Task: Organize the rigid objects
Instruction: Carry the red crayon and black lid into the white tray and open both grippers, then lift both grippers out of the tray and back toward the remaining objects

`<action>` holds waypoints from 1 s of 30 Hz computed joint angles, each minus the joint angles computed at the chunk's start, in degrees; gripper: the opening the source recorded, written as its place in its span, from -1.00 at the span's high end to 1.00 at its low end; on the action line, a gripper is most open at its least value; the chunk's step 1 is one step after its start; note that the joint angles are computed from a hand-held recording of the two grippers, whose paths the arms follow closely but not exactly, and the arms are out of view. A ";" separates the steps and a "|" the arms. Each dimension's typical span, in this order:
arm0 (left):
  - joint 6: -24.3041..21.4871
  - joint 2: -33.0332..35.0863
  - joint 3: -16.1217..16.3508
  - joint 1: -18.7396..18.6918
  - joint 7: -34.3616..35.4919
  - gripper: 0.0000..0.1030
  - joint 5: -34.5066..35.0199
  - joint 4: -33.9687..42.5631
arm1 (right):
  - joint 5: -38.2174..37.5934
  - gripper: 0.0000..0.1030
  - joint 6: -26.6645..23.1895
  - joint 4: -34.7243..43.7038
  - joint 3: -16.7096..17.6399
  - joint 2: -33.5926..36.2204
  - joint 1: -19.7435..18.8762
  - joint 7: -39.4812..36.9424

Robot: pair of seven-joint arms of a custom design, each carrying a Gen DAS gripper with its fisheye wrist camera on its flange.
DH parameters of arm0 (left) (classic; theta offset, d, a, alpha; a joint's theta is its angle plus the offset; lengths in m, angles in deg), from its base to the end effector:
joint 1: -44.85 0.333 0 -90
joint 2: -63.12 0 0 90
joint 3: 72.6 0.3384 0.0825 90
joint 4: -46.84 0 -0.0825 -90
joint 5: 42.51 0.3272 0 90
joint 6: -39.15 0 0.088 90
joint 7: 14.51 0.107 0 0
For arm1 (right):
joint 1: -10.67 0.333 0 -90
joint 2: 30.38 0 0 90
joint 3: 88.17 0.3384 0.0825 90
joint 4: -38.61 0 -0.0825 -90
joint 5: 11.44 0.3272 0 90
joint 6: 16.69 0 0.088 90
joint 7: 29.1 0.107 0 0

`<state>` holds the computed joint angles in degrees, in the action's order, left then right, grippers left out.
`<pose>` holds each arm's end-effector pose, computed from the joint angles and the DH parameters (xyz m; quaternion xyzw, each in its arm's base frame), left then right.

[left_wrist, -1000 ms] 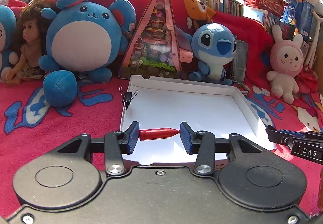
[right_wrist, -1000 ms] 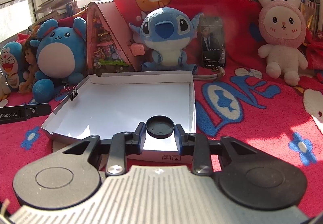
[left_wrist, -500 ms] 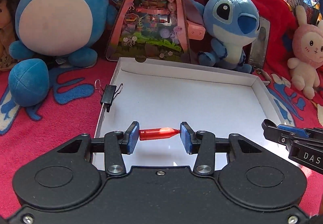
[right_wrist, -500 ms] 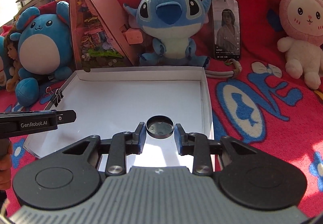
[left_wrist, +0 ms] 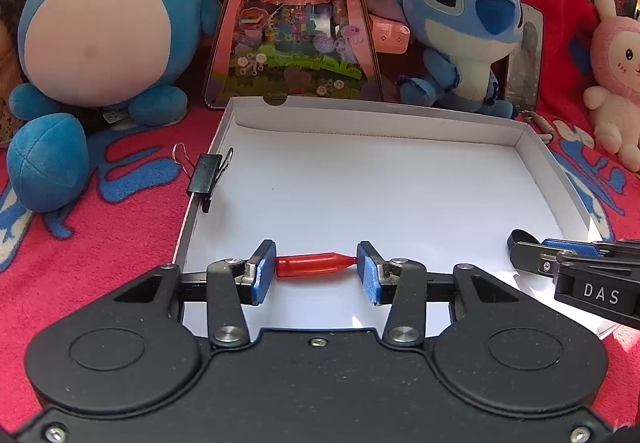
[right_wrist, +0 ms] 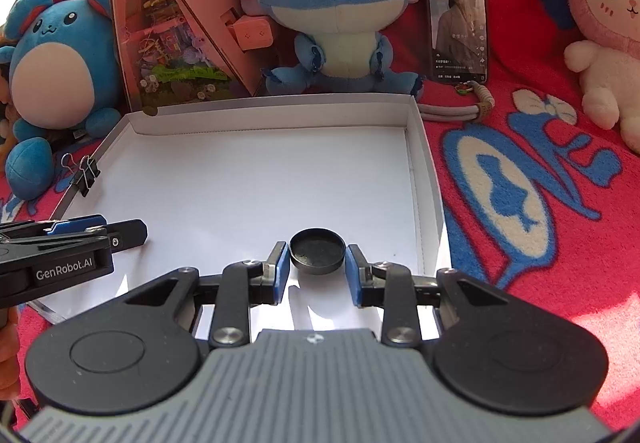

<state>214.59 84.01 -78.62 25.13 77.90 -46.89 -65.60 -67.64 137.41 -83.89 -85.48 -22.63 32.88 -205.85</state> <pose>0.5727 -0.2604 0.4355 -0.5168 0.7764 -0.3182 0.1701 0.4832 0.2530 0.4357 -0.5269 0.7790 -0.2330 0.2475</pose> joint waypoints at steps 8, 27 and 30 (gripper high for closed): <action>0.67 0.39 1.47 -1.29 -0.43 0.17 1.67 0.11 | 3.64 0.31 -0.99 0.94 0.21 0.61 -0.04 -4.42; 1.24 0.02 3.61 -2.96 -2.03 -0.21 2.94 -0.40 | 5.24 -0.01 -5.00 2.76 0.18 1.45 1.14 -9.01; 1.35 -0.48 4.17 -3.25 -2.51 -0.32 3.64 -0.87 | 4.73 -0.17 -4.64 2.44 0.13 1.19 1.25 -7.71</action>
